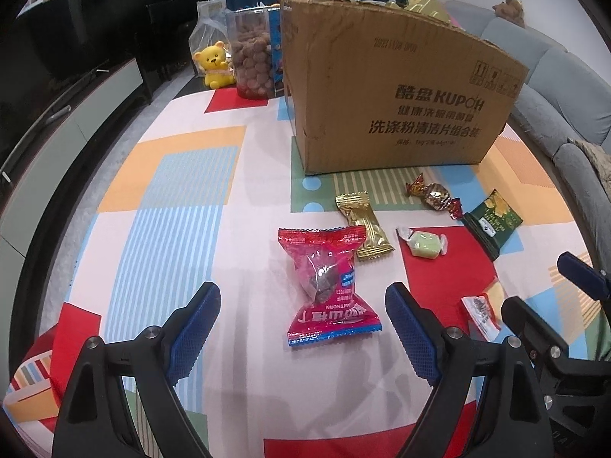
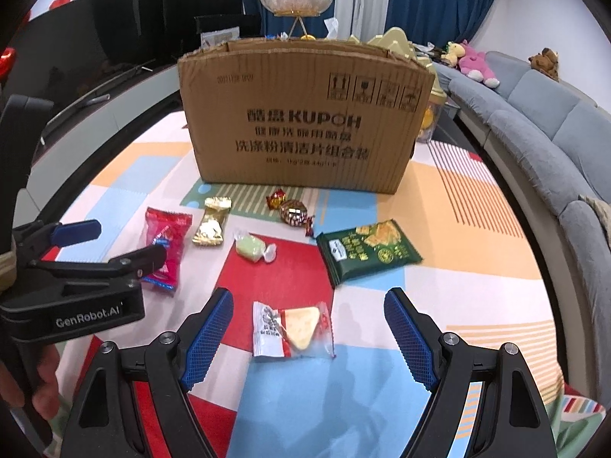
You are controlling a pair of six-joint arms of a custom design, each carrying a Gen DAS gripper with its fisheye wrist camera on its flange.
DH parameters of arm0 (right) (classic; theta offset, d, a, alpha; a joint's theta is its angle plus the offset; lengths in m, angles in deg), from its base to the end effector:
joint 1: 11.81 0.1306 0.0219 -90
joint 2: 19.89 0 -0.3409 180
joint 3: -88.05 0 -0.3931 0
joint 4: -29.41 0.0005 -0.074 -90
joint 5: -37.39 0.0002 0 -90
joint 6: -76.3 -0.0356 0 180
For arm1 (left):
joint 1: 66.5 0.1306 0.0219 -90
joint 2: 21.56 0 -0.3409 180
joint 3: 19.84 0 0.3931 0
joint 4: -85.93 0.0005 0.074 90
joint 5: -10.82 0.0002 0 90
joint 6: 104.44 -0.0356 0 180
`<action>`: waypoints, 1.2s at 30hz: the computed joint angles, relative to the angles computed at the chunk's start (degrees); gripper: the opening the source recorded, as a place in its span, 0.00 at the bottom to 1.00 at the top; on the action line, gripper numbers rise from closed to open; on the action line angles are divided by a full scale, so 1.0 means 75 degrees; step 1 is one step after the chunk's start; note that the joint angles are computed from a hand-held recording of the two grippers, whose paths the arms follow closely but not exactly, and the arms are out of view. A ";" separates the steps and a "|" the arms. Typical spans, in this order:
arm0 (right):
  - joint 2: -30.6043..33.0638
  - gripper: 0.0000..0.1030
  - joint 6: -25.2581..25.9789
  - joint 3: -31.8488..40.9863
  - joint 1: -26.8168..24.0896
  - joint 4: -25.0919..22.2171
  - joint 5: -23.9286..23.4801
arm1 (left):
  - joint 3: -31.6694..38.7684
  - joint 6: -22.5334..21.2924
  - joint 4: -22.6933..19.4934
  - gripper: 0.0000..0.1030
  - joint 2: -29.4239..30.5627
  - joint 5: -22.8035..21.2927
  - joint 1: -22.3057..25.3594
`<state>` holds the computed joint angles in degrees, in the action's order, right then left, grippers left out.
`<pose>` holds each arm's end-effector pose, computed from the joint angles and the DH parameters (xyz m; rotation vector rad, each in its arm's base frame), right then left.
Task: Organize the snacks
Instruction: 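Move both tools back down toward the pink candy bag and cheese-wedge pack, then grasp the pink candy bag with the left tool while the right grasps the cheese-wedge pack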
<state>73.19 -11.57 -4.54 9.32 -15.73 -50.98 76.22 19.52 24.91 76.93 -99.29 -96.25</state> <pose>0.4674 0.1790 0.3471 -0.4838 2.4122 0.1100 0.4511 -0.2443 0.3549 -0.2016 2.5616 0.0670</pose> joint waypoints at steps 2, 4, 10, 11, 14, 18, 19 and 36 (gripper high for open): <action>0.0053 0.80 -0.0032 -0.0010 0.0001 -0.0006 -0.0018 | -0.0005 0.0007 -0.0007 0.84 0.0047 0.0028 0.0017; 0.0088 0.80 -0.0037 -0.0023 0.0005 -0.0002 -0.0023 | -0.0029 0.0020 0.0011 0.83 0.0080 0.0043 0.0033; 0.0213 0.80 -0.0087 -0.0060 -0.0033 -0.0026 -0.0101 | 0.0006 -0.0004 0.0068 0.83 0.0235 0.0029 0.0043; 0.0235 0.79 -0.0107 -0.0068 -0.0041 -0.0033 -0.0113 | 0.0013 0.0001 0.0070 0.83 0.0258 0.0026 0.0043; 0.0299 0.80 -0.0153 -0.0067 -0.0052 -0.0039 -0.0169 | 0.0012 0.0010 0.0075 0.80 0.0305 0.0019 0.0048; 0.0372 0.79 -0.0147 -0.0072 -0.0036 -0.0046 -0.0230 | 0.0055 0.0054 0.0055 0.78 0.0402 0.0066 0.0086; 0.0399 0.79 -0.0137 -0.0054 -0.0035 -0.0057 -0.0236 | 0.0072 0.0060 0.0054 0.78 0.0433 0.0077 0.0091; 0.0456 0.53 -0.0020 -0.0120 -0.0044 -0.0032 -0.0430 | -0.0073 -0.0168 0.0536 0.42 0.0393 0.0145 0.0040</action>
